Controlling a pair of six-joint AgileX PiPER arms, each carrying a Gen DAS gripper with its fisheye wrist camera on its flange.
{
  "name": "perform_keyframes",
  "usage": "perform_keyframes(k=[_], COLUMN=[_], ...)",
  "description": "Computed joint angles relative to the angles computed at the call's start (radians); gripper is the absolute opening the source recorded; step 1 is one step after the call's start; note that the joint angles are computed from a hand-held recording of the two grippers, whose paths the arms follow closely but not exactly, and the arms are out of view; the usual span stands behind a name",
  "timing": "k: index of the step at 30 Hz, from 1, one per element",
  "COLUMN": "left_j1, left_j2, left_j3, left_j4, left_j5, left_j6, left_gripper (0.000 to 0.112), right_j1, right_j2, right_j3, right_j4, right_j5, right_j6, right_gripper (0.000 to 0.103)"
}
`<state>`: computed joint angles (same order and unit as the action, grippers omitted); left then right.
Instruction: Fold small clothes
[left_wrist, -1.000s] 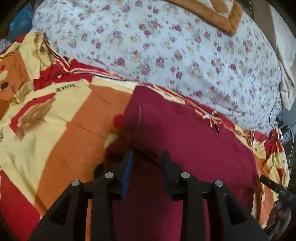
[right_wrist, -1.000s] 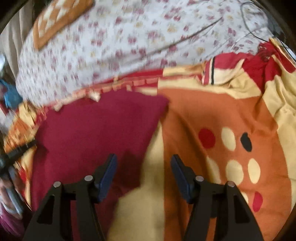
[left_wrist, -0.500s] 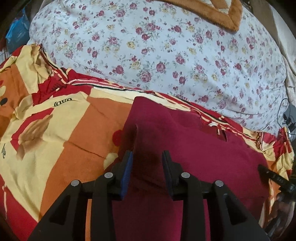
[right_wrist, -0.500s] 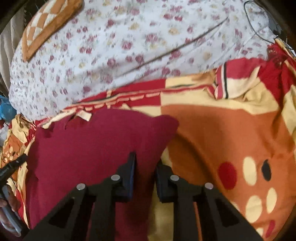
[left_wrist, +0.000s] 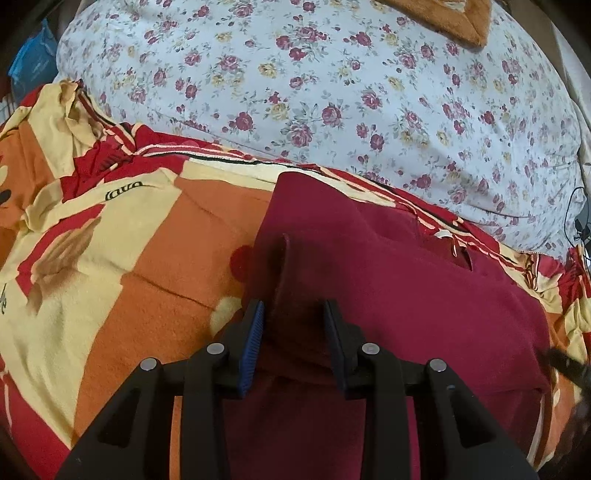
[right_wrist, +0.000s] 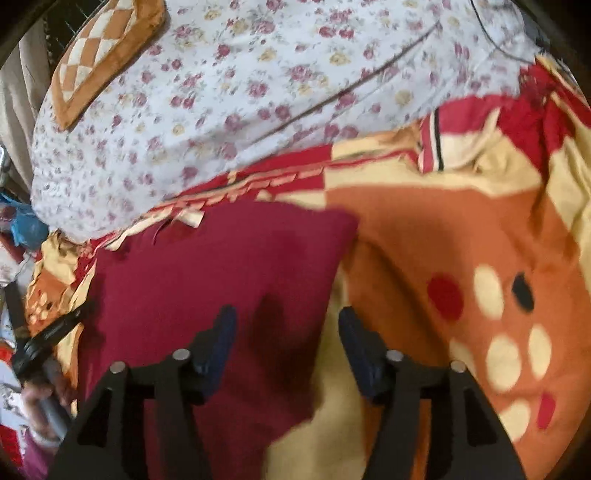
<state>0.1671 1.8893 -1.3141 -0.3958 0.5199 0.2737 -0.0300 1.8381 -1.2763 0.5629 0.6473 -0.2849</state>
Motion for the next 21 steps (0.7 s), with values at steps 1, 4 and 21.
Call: perform_keyframes(k=[1,4,21], left_j1=[0.001,0.001,0.033], left_j2=[0.001,-0.001,-0.067], left_j3=[-0.002,0.001,0.08], left_j4=[0.0,-0.002,-0.076], left_j5=[0.002,0.001,0.002], left_j6=[0.0,0.002,0.114], left_gripper=[0.022,0.022,0.023], right_j1=[0.007,0.047,0.063], right_j2=[-0.007,-0.024,-0.173], right_j3=[0.016,0.065,0.19], right_j4=[0.005,-0.023,-0.151], right_j5=[0.008,0.0,-0.102], right_j6=[-0.01,-0.03,0.067], right_gripper=[0.061,0.055,0.034])
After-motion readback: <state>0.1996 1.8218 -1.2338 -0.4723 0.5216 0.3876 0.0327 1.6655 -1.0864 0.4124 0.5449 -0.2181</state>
